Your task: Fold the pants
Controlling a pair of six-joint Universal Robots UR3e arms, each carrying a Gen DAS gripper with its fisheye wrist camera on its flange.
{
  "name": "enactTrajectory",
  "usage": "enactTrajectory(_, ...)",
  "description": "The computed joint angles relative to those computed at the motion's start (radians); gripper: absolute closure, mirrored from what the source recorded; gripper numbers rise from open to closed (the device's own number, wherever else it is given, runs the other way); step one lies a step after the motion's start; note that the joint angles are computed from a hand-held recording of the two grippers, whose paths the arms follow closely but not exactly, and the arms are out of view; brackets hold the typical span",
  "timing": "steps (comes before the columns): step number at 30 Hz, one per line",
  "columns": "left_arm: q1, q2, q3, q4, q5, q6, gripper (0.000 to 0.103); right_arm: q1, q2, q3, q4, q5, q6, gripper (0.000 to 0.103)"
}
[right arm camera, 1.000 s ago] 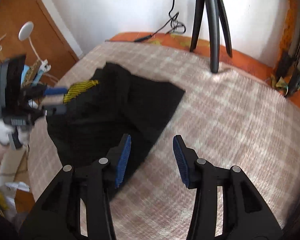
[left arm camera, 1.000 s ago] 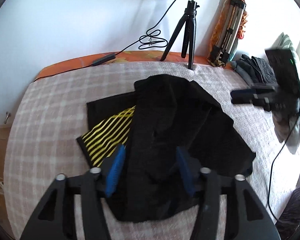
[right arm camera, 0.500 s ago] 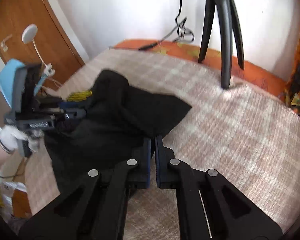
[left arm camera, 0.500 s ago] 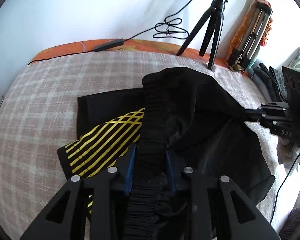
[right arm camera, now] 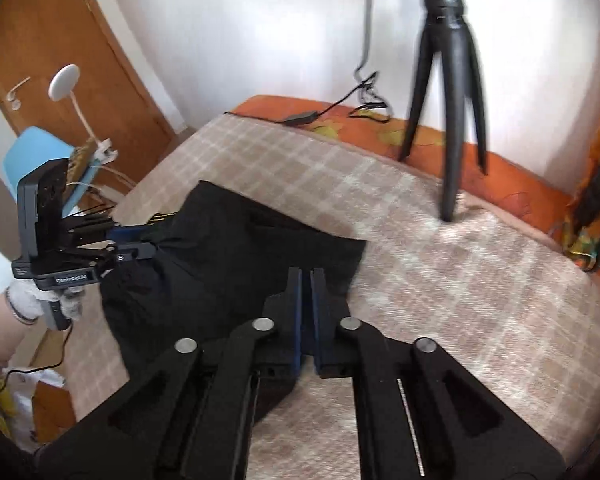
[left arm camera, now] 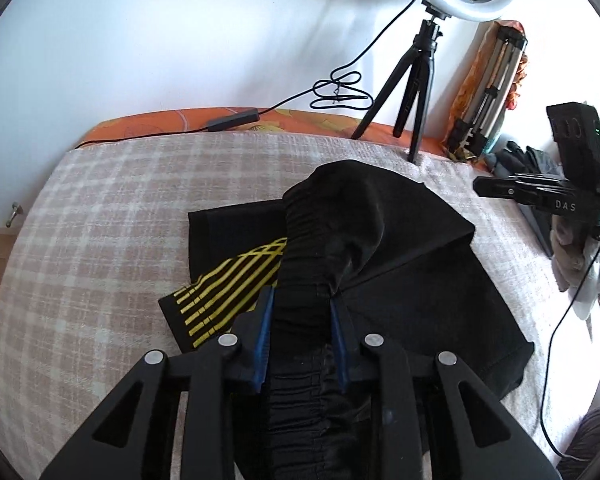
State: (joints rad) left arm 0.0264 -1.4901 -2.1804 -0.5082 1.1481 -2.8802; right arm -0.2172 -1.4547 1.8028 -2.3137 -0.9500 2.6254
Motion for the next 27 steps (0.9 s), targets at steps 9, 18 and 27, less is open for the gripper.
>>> enactTrajectory(9, -0.016, 0.148, -0.075, -0.071, 0.065, 0.045, 0.076, 0.24, 0.334, -0.356, 0.035, -0.027, 0.138, 0.034)
enactTrajectory(18, 0.08, 0.337, -0.229, -0.181, 0.027, 0.148, 0.076, 0.291, 0.271, -0.302, -0.061, -0.073, 0.113, 0.099)
enactTrajectory(27, 0.328, 0.647, -0.31, -0.466, -0.222, 0.326, 0.093, 0.356, 0.324, -0.525, 0.011, -0.056, 0.118, 0.1)
